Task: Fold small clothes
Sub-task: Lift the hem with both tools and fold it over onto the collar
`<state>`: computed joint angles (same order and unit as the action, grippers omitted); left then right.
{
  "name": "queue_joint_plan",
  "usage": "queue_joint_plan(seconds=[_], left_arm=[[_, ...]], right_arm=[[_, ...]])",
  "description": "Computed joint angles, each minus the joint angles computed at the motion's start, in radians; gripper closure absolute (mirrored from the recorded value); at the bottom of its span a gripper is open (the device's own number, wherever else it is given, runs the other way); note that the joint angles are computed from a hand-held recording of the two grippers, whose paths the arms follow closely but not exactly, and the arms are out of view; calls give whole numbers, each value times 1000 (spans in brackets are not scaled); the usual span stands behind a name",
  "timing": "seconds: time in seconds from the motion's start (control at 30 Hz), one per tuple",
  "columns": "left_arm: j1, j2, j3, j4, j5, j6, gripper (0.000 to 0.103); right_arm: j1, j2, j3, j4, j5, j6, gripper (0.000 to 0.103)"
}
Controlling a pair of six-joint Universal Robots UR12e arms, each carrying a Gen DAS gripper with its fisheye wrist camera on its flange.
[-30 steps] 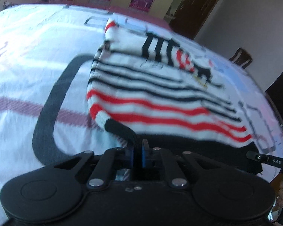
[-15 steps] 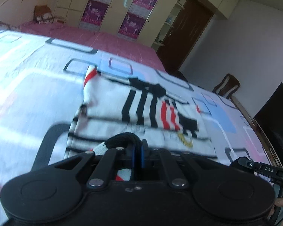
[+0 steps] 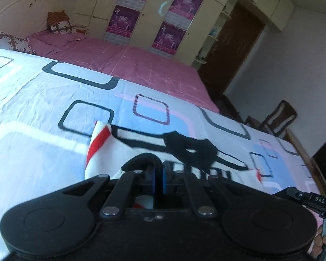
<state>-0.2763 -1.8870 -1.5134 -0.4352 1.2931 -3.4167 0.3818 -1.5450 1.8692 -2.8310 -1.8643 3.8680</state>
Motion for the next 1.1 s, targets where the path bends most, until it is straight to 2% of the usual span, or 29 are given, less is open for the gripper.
queue_joint_plan(seconds=[0.1,0.2,0.37,0.5,0.53,0.6,0.63,0.7,0.73,0.77,0.8,0.83,0.87,1.0,1.1], left_arm=[[-13,-50,62,-52,34,9,97],[-20,-89,108,-106,63,-7,97],[-23,-130,152,-149,101,-1,97],[-23,-155,179,-170,118,-35,96],[-24,-161,190,-189,125,-39,90],[-17,-167,201,-217,104,-60,89],[-13,-167,202,-220,86,-71,82],[-8,-163,194,-181,88,-86,61],[-8,-160,188,-153,103,-86,42],[-7,-156,180,-123,118,-86,34],[-6,-152,173,-102,122,-79,34],[-2,-150,171,-97,111,-65,34],[2,-146,168,-99,97,-45,35],[5,-142,164,-121,74,41,35],[-6,-154,178,-163,82,96,36]], right_arm=[[-38,31,-19,15,50,9,98],[-78,53,-22,28,119,76,98],[-105,81,-29,42,142,80,98],[-119,97,-35,32,154,91,98],[-120,101,-39,38,154,92,97],[-127,107,-45,47,169,93,97],[-131,108,-42,37,181,97,97],[-135,107,-38,20,188,92,96],[-137,106,-35,10,192,85,87],[-137,105,-33,3,187,80,78],[-132,104,-31,-7,160,75,44],[-124,103,-29,-22,120,67,25],[-121,103,-27,-41,107,49,25],[-128,98,-20,-62,132,-4,25],[-127,106,-33,-30,141,-56,25]])
